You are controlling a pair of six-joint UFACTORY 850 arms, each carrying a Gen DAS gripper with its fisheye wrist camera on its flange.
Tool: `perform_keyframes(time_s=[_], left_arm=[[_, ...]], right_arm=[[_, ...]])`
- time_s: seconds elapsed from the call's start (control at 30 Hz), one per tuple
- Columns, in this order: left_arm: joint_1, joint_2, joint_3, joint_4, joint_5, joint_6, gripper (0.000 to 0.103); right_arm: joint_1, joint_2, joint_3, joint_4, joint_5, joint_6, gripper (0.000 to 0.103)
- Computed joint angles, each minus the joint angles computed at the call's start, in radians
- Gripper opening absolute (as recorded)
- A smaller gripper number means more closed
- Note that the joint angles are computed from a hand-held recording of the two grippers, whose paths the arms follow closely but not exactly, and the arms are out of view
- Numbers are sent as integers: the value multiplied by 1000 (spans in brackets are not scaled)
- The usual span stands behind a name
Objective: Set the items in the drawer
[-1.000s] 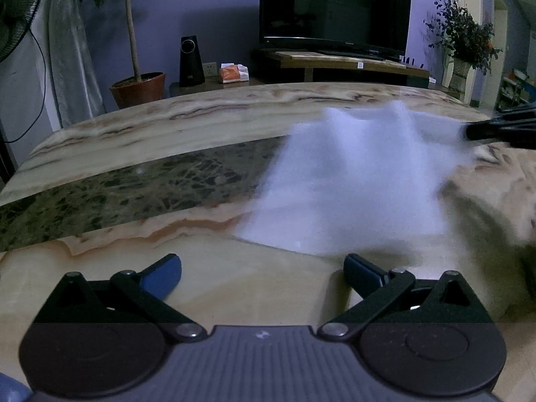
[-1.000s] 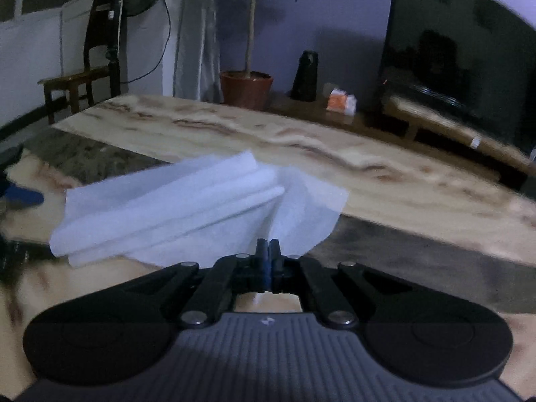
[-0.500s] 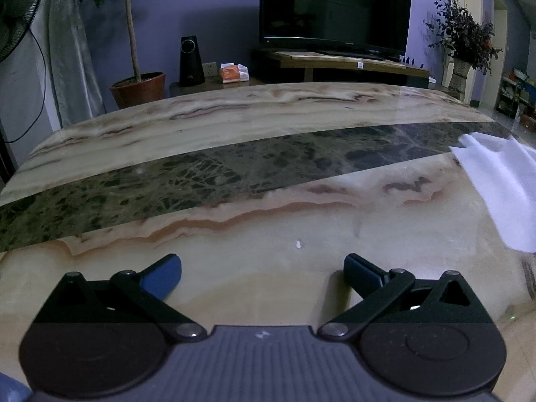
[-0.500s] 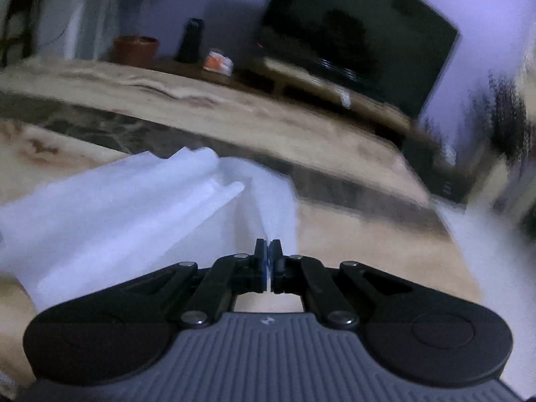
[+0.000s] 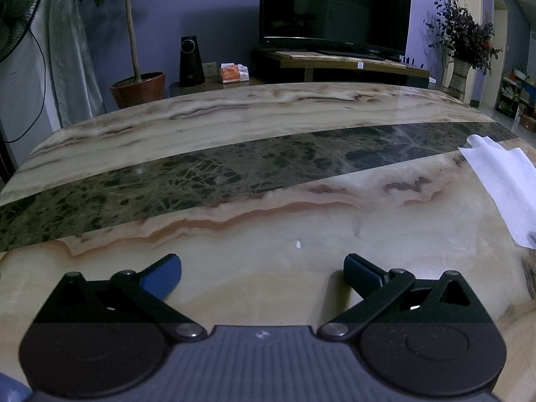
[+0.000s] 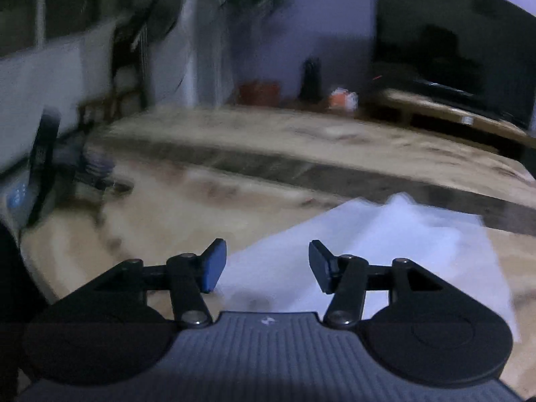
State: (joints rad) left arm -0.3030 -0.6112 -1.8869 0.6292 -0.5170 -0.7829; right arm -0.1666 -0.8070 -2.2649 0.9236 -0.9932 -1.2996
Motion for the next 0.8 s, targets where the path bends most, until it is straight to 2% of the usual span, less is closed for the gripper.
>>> perform_keyframes(time_s=[0.1,0.2,0.33,0.37,0.4,0.43,0.63,0.7,0.8], left_arm=[[0,0,0,0,0,0,103],[0,0,0,0,0,0,103],[0,0,0,0,0,0,103],[0,0,0,0,0,0,103],[0,0,0,0,0,0,103],[0,0,0,0,0,0,103],[0,0,0,0,0,0,103],[0,1,1,0,0,0,103],[0,1,1,0,0,-1,103]], right_arm=[[57,25,69,-70,90,17,57],[84,16,72,-153,179,122,57],[78,-59,-37,-200,138,256,53],[74,-45,-8,-182,144,230,35],[72,-31,18,-165,150,199,6],[70,-22,34,-156,155,186,2],[54,-3,65,-85,152,165,1],[46,3,70,-10,145,125,1],[40,49,130,125,189,-9,1]])
